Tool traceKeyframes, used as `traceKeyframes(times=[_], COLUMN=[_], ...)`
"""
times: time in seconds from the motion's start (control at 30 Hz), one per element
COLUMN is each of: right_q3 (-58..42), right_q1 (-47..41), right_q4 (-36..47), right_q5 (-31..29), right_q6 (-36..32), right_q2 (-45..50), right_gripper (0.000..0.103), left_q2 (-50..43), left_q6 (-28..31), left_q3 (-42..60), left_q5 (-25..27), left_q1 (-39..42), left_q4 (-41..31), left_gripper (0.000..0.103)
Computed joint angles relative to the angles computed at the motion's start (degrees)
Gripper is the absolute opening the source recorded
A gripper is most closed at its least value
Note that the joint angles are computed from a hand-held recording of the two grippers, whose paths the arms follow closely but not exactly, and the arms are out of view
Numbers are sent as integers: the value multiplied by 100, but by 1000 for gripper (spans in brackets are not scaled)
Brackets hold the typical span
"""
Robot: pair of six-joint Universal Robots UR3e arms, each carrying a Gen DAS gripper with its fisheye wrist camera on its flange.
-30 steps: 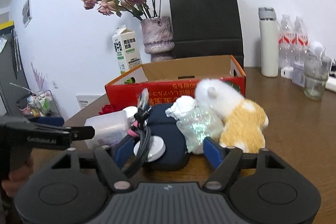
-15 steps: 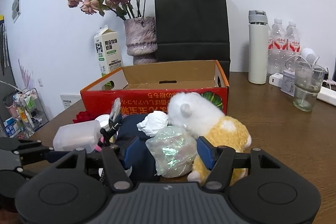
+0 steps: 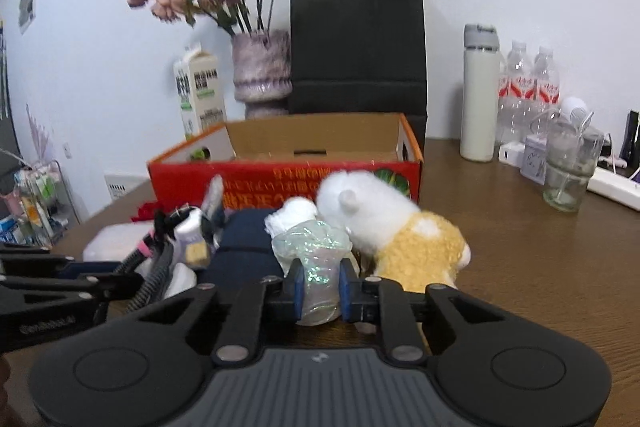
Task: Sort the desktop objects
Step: 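Grasp the braided cable with the left tool while the right tool grasps the iridescent bag, then carry the cable and the white charger into the box and release both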
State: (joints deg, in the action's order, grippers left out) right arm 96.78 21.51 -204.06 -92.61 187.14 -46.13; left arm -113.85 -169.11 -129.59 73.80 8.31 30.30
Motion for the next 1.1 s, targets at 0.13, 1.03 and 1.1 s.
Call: traceKeyframes(times=[0.13,1.03,1.1], right_q3=[542,1916,1950], right_q1=[-108,-1249,-697], right_q4=[-595,-3318,-2768], right_q5=[547,3558,2306], right_q6=[-111,2677,2006], right_q2=[-318,452,133], right_gripper=[19,8,8], left_q2=[340,-134,-113], left_q6=[-16,-72,-113], left_q3=[-212,-790,-859], left_q5=[-230,208,144], left_q1=[106,-93,-21], left_q4=[335,965,1033], left_gripper=[19,19,18])
